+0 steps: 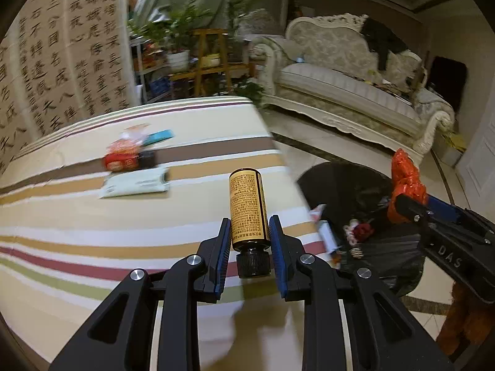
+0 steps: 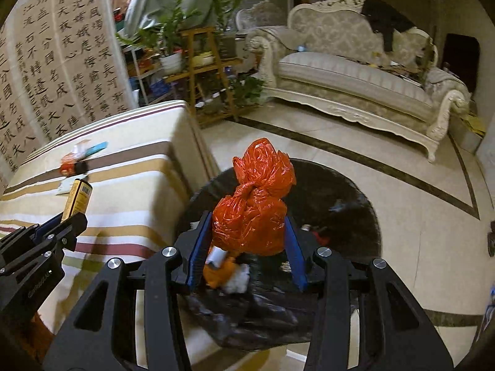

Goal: Collect trash
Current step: 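Carry both items over the black trash bin and open both grippers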

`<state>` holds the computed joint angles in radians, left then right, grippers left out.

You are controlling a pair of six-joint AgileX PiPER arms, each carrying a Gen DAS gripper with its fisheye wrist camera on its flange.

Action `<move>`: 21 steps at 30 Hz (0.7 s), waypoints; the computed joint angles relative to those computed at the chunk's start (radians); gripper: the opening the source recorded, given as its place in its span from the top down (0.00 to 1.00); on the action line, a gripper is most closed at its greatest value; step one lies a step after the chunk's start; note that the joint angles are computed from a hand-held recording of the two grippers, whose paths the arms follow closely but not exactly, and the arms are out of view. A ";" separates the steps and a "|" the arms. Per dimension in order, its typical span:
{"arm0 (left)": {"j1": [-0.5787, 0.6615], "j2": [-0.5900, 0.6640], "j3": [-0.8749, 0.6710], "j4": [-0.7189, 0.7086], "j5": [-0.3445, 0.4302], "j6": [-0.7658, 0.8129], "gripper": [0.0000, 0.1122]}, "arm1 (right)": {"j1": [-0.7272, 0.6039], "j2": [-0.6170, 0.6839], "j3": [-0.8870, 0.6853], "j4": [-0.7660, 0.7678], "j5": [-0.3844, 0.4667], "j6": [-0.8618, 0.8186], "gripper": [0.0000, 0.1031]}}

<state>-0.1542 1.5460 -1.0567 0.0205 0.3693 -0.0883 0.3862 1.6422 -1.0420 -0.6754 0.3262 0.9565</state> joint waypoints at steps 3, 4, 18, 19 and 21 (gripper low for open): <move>-0.044 0.022 -0.026 0.047 -0.002 -0.046 0.77 | -0.030 -0.002 0.012 -0.010 -0.011 0.010 0.58; -0.055 0.031 -0.037 0.055 -0.002 -0.053 0.77 | -0.042 -0.004 0.019 -0.012 -0.018 0.012 0.57; -0.196 0.198 -0.212 0.262 0.035 -0.230 0.77 | -0.148 0.041 -0.002 0.056 -0.063 -0.061 0.56; -0.193 0.208 -0.224 0.223 0.048 -0.191 0.76 | -0.152 0.046 -0.007 0.074 -0.063 -0.080 0.52; -0.192 0.217 -0.236 0.219 0.065 -0.197 0.66 | -0.163 0.048 -0.006 0.084 -0.069 -0.084 0.40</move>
